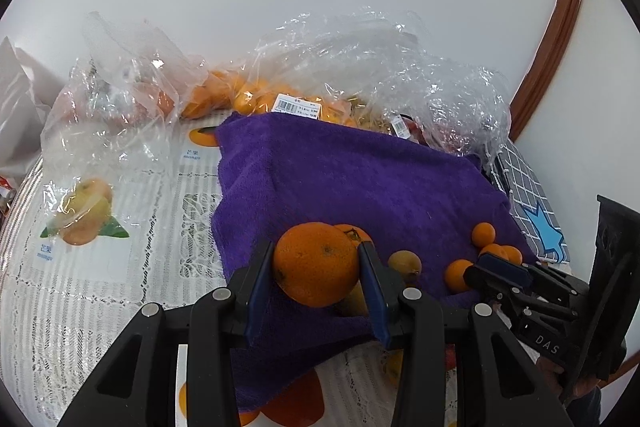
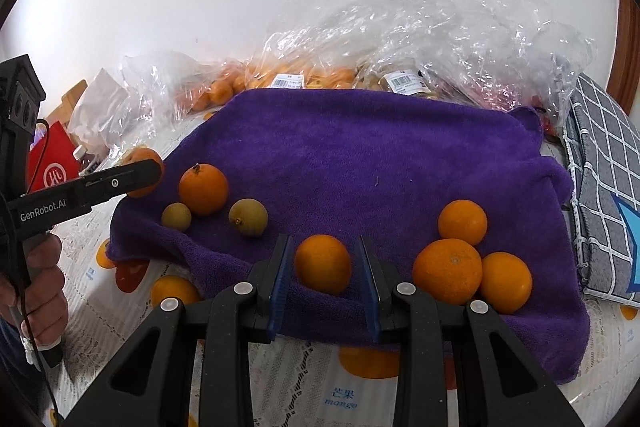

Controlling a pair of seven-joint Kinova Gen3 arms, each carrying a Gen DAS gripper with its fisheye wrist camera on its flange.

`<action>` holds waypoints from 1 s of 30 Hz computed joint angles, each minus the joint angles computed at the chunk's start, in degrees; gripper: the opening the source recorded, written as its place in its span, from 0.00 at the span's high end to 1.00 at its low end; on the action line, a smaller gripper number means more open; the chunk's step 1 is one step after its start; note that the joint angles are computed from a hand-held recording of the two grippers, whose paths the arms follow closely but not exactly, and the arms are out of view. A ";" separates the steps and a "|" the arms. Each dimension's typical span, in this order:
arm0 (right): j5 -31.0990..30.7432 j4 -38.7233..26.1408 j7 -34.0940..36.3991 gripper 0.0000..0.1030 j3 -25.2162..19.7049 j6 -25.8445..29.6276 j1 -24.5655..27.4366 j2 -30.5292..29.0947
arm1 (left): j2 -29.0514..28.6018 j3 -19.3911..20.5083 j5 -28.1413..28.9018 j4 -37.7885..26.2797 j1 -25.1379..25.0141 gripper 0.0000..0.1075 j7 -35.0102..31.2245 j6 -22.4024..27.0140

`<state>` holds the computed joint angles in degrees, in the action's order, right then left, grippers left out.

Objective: Organize fruits
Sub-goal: 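Lift both oranges onto the purple towel and open both tools, then withdraw both tools and lower them toward the red apple and orange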

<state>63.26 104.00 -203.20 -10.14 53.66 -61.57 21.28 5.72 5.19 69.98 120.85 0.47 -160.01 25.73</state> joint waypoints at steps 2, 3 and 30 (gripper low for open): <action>-0.25 -0.12 -0.34 0.67 0.01 1.00 -0.33 0.00 | -0.06 0.06 -0.24 0.03 0.17 0.63 0.07 -0.30; -0.25 -0.08 -0.61 0.66 -0.01 1.39 -0.49 -0.08 | -0.07 0.06 -0.23 0.05 0.14 0.63 -0.02 -0.23; -0.70 -0.27 -8.51 0.60 -3.13 11.81 -4.80 -0.23 | -1.16 -0.88 4.68 1.16 -0.69 0.51 -6.23 4.74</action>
